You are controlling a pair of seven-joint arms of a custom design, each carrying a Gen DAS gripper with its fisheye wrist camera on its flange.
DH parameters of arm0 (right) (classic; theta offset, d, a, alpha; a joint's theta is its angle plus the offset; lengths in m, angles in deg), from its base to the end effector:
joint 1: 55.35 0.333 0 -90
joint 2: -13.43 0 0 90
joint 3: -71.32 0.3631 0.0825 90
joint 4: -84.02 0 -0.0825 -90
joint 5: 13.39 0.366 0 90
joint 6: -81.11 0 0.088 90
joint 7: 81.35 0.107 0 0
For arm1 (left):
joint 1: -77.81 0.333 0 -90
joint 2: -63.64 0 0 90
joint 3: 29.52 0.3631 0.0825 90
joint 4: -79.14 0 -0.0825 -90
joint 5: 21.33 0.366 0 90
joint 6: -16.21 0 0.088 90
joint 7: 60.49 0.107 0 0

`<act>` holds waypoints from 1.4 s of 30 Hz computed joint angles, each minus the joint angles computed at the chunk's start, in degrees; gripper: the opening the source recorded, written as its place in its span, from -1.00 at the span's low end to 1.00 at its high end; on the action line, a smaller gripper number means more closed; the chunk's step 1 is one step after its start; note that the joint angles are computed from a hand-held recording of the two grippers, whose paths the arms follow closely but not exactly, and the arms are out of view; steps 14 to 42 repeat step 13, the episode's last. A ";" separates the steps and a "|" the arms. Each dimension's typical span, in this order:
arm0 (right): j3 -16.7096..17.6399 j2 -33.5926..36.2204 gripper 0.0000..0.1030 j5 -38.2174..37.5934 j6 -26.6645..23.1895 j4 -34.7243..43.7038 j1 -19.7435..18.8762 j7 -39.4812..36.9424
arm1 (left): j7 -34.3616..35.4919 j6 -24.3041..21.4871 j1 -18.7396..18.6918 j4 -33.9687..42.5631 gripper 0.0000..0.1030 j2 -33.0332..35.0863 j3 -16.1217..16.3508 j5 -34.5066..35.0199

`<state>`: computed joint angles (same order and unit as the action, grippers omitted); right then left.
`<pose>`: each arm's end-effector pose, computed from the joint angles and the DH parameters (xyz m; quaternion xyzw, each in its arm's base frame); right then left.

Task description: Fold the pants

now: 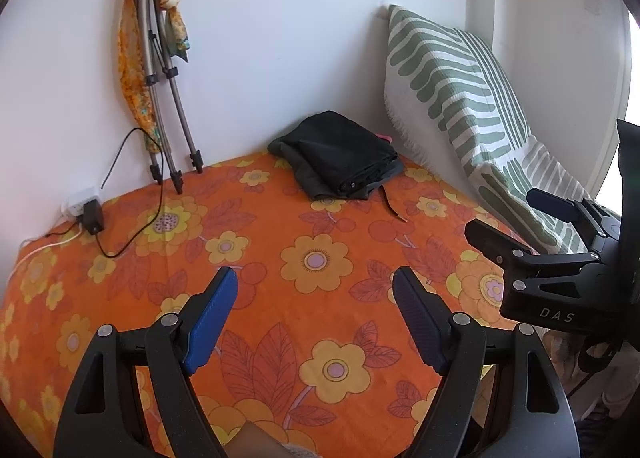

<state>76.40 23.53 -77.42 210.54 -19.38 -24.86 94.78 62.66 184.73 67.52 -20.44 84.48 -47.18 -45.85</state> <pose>0.5315 0.3455 0.5408 -0.5435 0.7011 -0.3962 0.2368 0.6427 -0.2718 0.5248 -0.4149 0.8011 -0.3924 0.1793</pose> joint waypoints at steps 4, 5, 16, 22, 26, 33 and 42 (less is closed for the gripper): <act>-0.03 0.06 0.99 0.05 0.06 0.07 0.02 -0.01 | -0.03 0.17 0.00 0.00 0.55 0.00 0.02 0.09; -0.03 0.04 0.99 0.06 0.11 0.03 0.02 0.01 | 0.02 0.19 0.05 -0.07 0.55 -0.08 -0.08 0.04; -0.07 0.09 0.99 0.16 0.22 0.14 0.02 -0.04 | 0.01 -0.35 0.20 0.14 0.55 -0.26 -0.10 -0.41; -0.07 0.09 0.99 0.16 0.22 0.14 0.02 -0.04 | 0.01 -0.35 0.20 0.14 0.55 -0.26 -0.10 -0.41; -0.07 0.09 0.99 0.16 0.22 0.14 0.02 -0.04 | 0.01 -0.35 0.20 0.14 0.55 -0.26 -0.10 -0.41; -0.07 0.09 0.99 0.16 0.22 0.14 0.02 -0.04 | 0.01 -0.35 0.20 0.14 0.55 -0.26 -0.10 -0.41; -0.07 0.09 0.99 0.16 0.22 0.14 0.02 -0.04 | 0.01 -0.35 0.20 0.14 0.55 -0.26 -0.10 -0.41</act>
